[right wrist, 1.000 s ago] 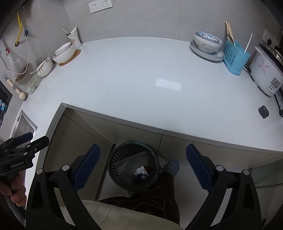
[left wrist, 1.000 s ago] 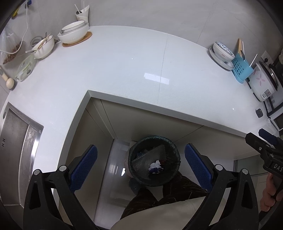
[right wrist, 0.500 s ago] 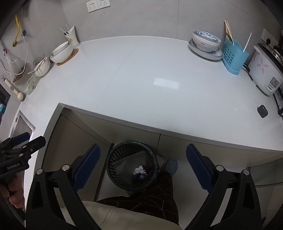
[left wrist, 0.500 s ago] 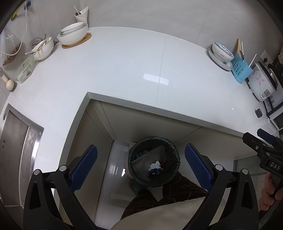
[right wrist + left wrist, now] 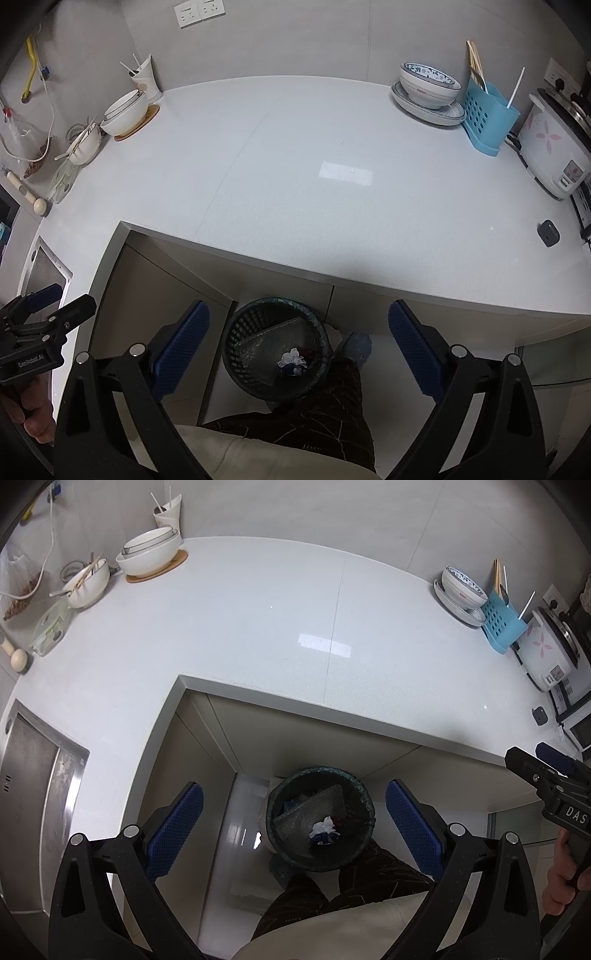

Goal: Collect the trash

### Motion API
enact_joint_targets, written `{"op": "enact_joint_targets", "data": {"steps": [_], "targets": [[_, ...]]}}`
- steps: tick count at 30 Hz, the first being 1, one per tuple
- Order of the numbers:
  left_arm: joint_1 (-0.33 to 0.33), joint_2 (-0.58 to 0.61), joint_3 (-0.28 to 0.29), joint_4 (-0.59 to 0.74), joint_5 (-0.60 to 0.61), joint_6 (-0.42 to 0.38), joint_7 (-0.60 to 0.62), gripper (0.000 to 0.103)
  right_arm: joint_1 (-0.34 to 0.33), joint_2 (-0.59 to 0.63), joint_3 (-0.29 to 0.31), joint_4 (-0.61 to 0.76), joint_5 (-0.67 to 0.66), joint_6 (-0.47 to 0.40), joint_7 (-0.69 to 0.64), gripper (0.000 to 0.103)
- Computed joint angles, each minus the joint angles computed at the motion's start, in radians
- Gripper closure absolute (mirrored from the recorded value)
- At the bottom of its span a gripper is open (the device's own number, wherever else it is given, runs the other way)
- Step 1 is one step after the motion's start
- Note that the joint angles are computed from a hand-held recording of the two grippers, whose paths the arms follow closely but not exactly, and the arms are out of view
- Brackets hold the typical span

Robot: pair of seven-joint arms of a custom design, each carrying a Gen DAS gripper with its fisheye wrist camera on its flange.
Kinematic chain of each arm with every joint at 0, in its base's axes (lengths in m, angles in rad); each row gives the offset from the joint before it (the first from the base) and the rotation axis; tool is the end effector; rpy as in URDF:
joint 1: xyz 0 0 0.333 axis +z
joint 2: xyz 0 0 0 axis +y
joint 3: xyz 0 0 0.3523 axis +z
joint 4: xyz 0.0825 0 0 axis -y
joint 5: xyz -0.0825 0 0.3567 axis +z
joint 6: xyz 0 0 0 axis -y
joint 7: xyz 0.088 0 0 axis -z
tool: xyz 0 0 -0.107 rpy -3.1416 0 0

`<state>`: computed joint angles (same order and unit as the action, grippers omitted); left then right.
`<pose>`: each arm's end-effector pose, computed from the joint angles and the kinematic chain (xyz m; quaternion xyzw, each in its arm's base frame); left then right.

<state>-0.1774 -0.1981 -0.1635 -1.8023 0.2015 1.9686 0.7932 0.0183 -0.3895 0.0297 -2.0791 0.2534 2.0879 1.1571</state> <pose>0.4648 -0.1619 0.6968 -0.8118 0.5442 -0.1483 0.1513 0.4282 0.0358 0.6667 -0.8064 0.5459 -0.0971 0.2056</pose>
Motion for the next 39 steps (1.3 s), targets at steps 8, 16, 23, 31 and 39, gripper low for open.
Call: {"op": "enact_joint_targets", "data": {"steps": [8, 16, 23, 31, 39], "targets": [[0.003, -0.004, -0.001, -0.001, 0.004, 0.004, -0.016, 0.006, -0.003, -0.006, -0.004, 0.001, 0.001, 0.005, 0.001, 0.01], [0.003, -0.002, -0.001, -0.001, 0.011, 0.006, -0.017, 0.006, -0.004, -0.005, -0.002, 0.001, -0.002, 0.005, 0.004, 0.01], [0.001, 0.0, -0.004, 0.005, 0.019, 0.001, -0.019, 0.006, -0.003, -0.006, -0.003, 0.002, 0.003, 0.003, 0.0, 0.01], [0.001, 0.005, -0.002, 0.009, 0.013, -0.002, -0.012, 0.006, -0.002, -0.005, -0.001, 0.005, 0.003, -0.004, 0.004, 0.01], [0.002, 0.008, -0.002, 0.008, 0.01, 0.007, -0.009, 0.006, -0.001, 0.0, -0.001, 0.008, 0.002, -0.004, 0.005, 0.01]]}}
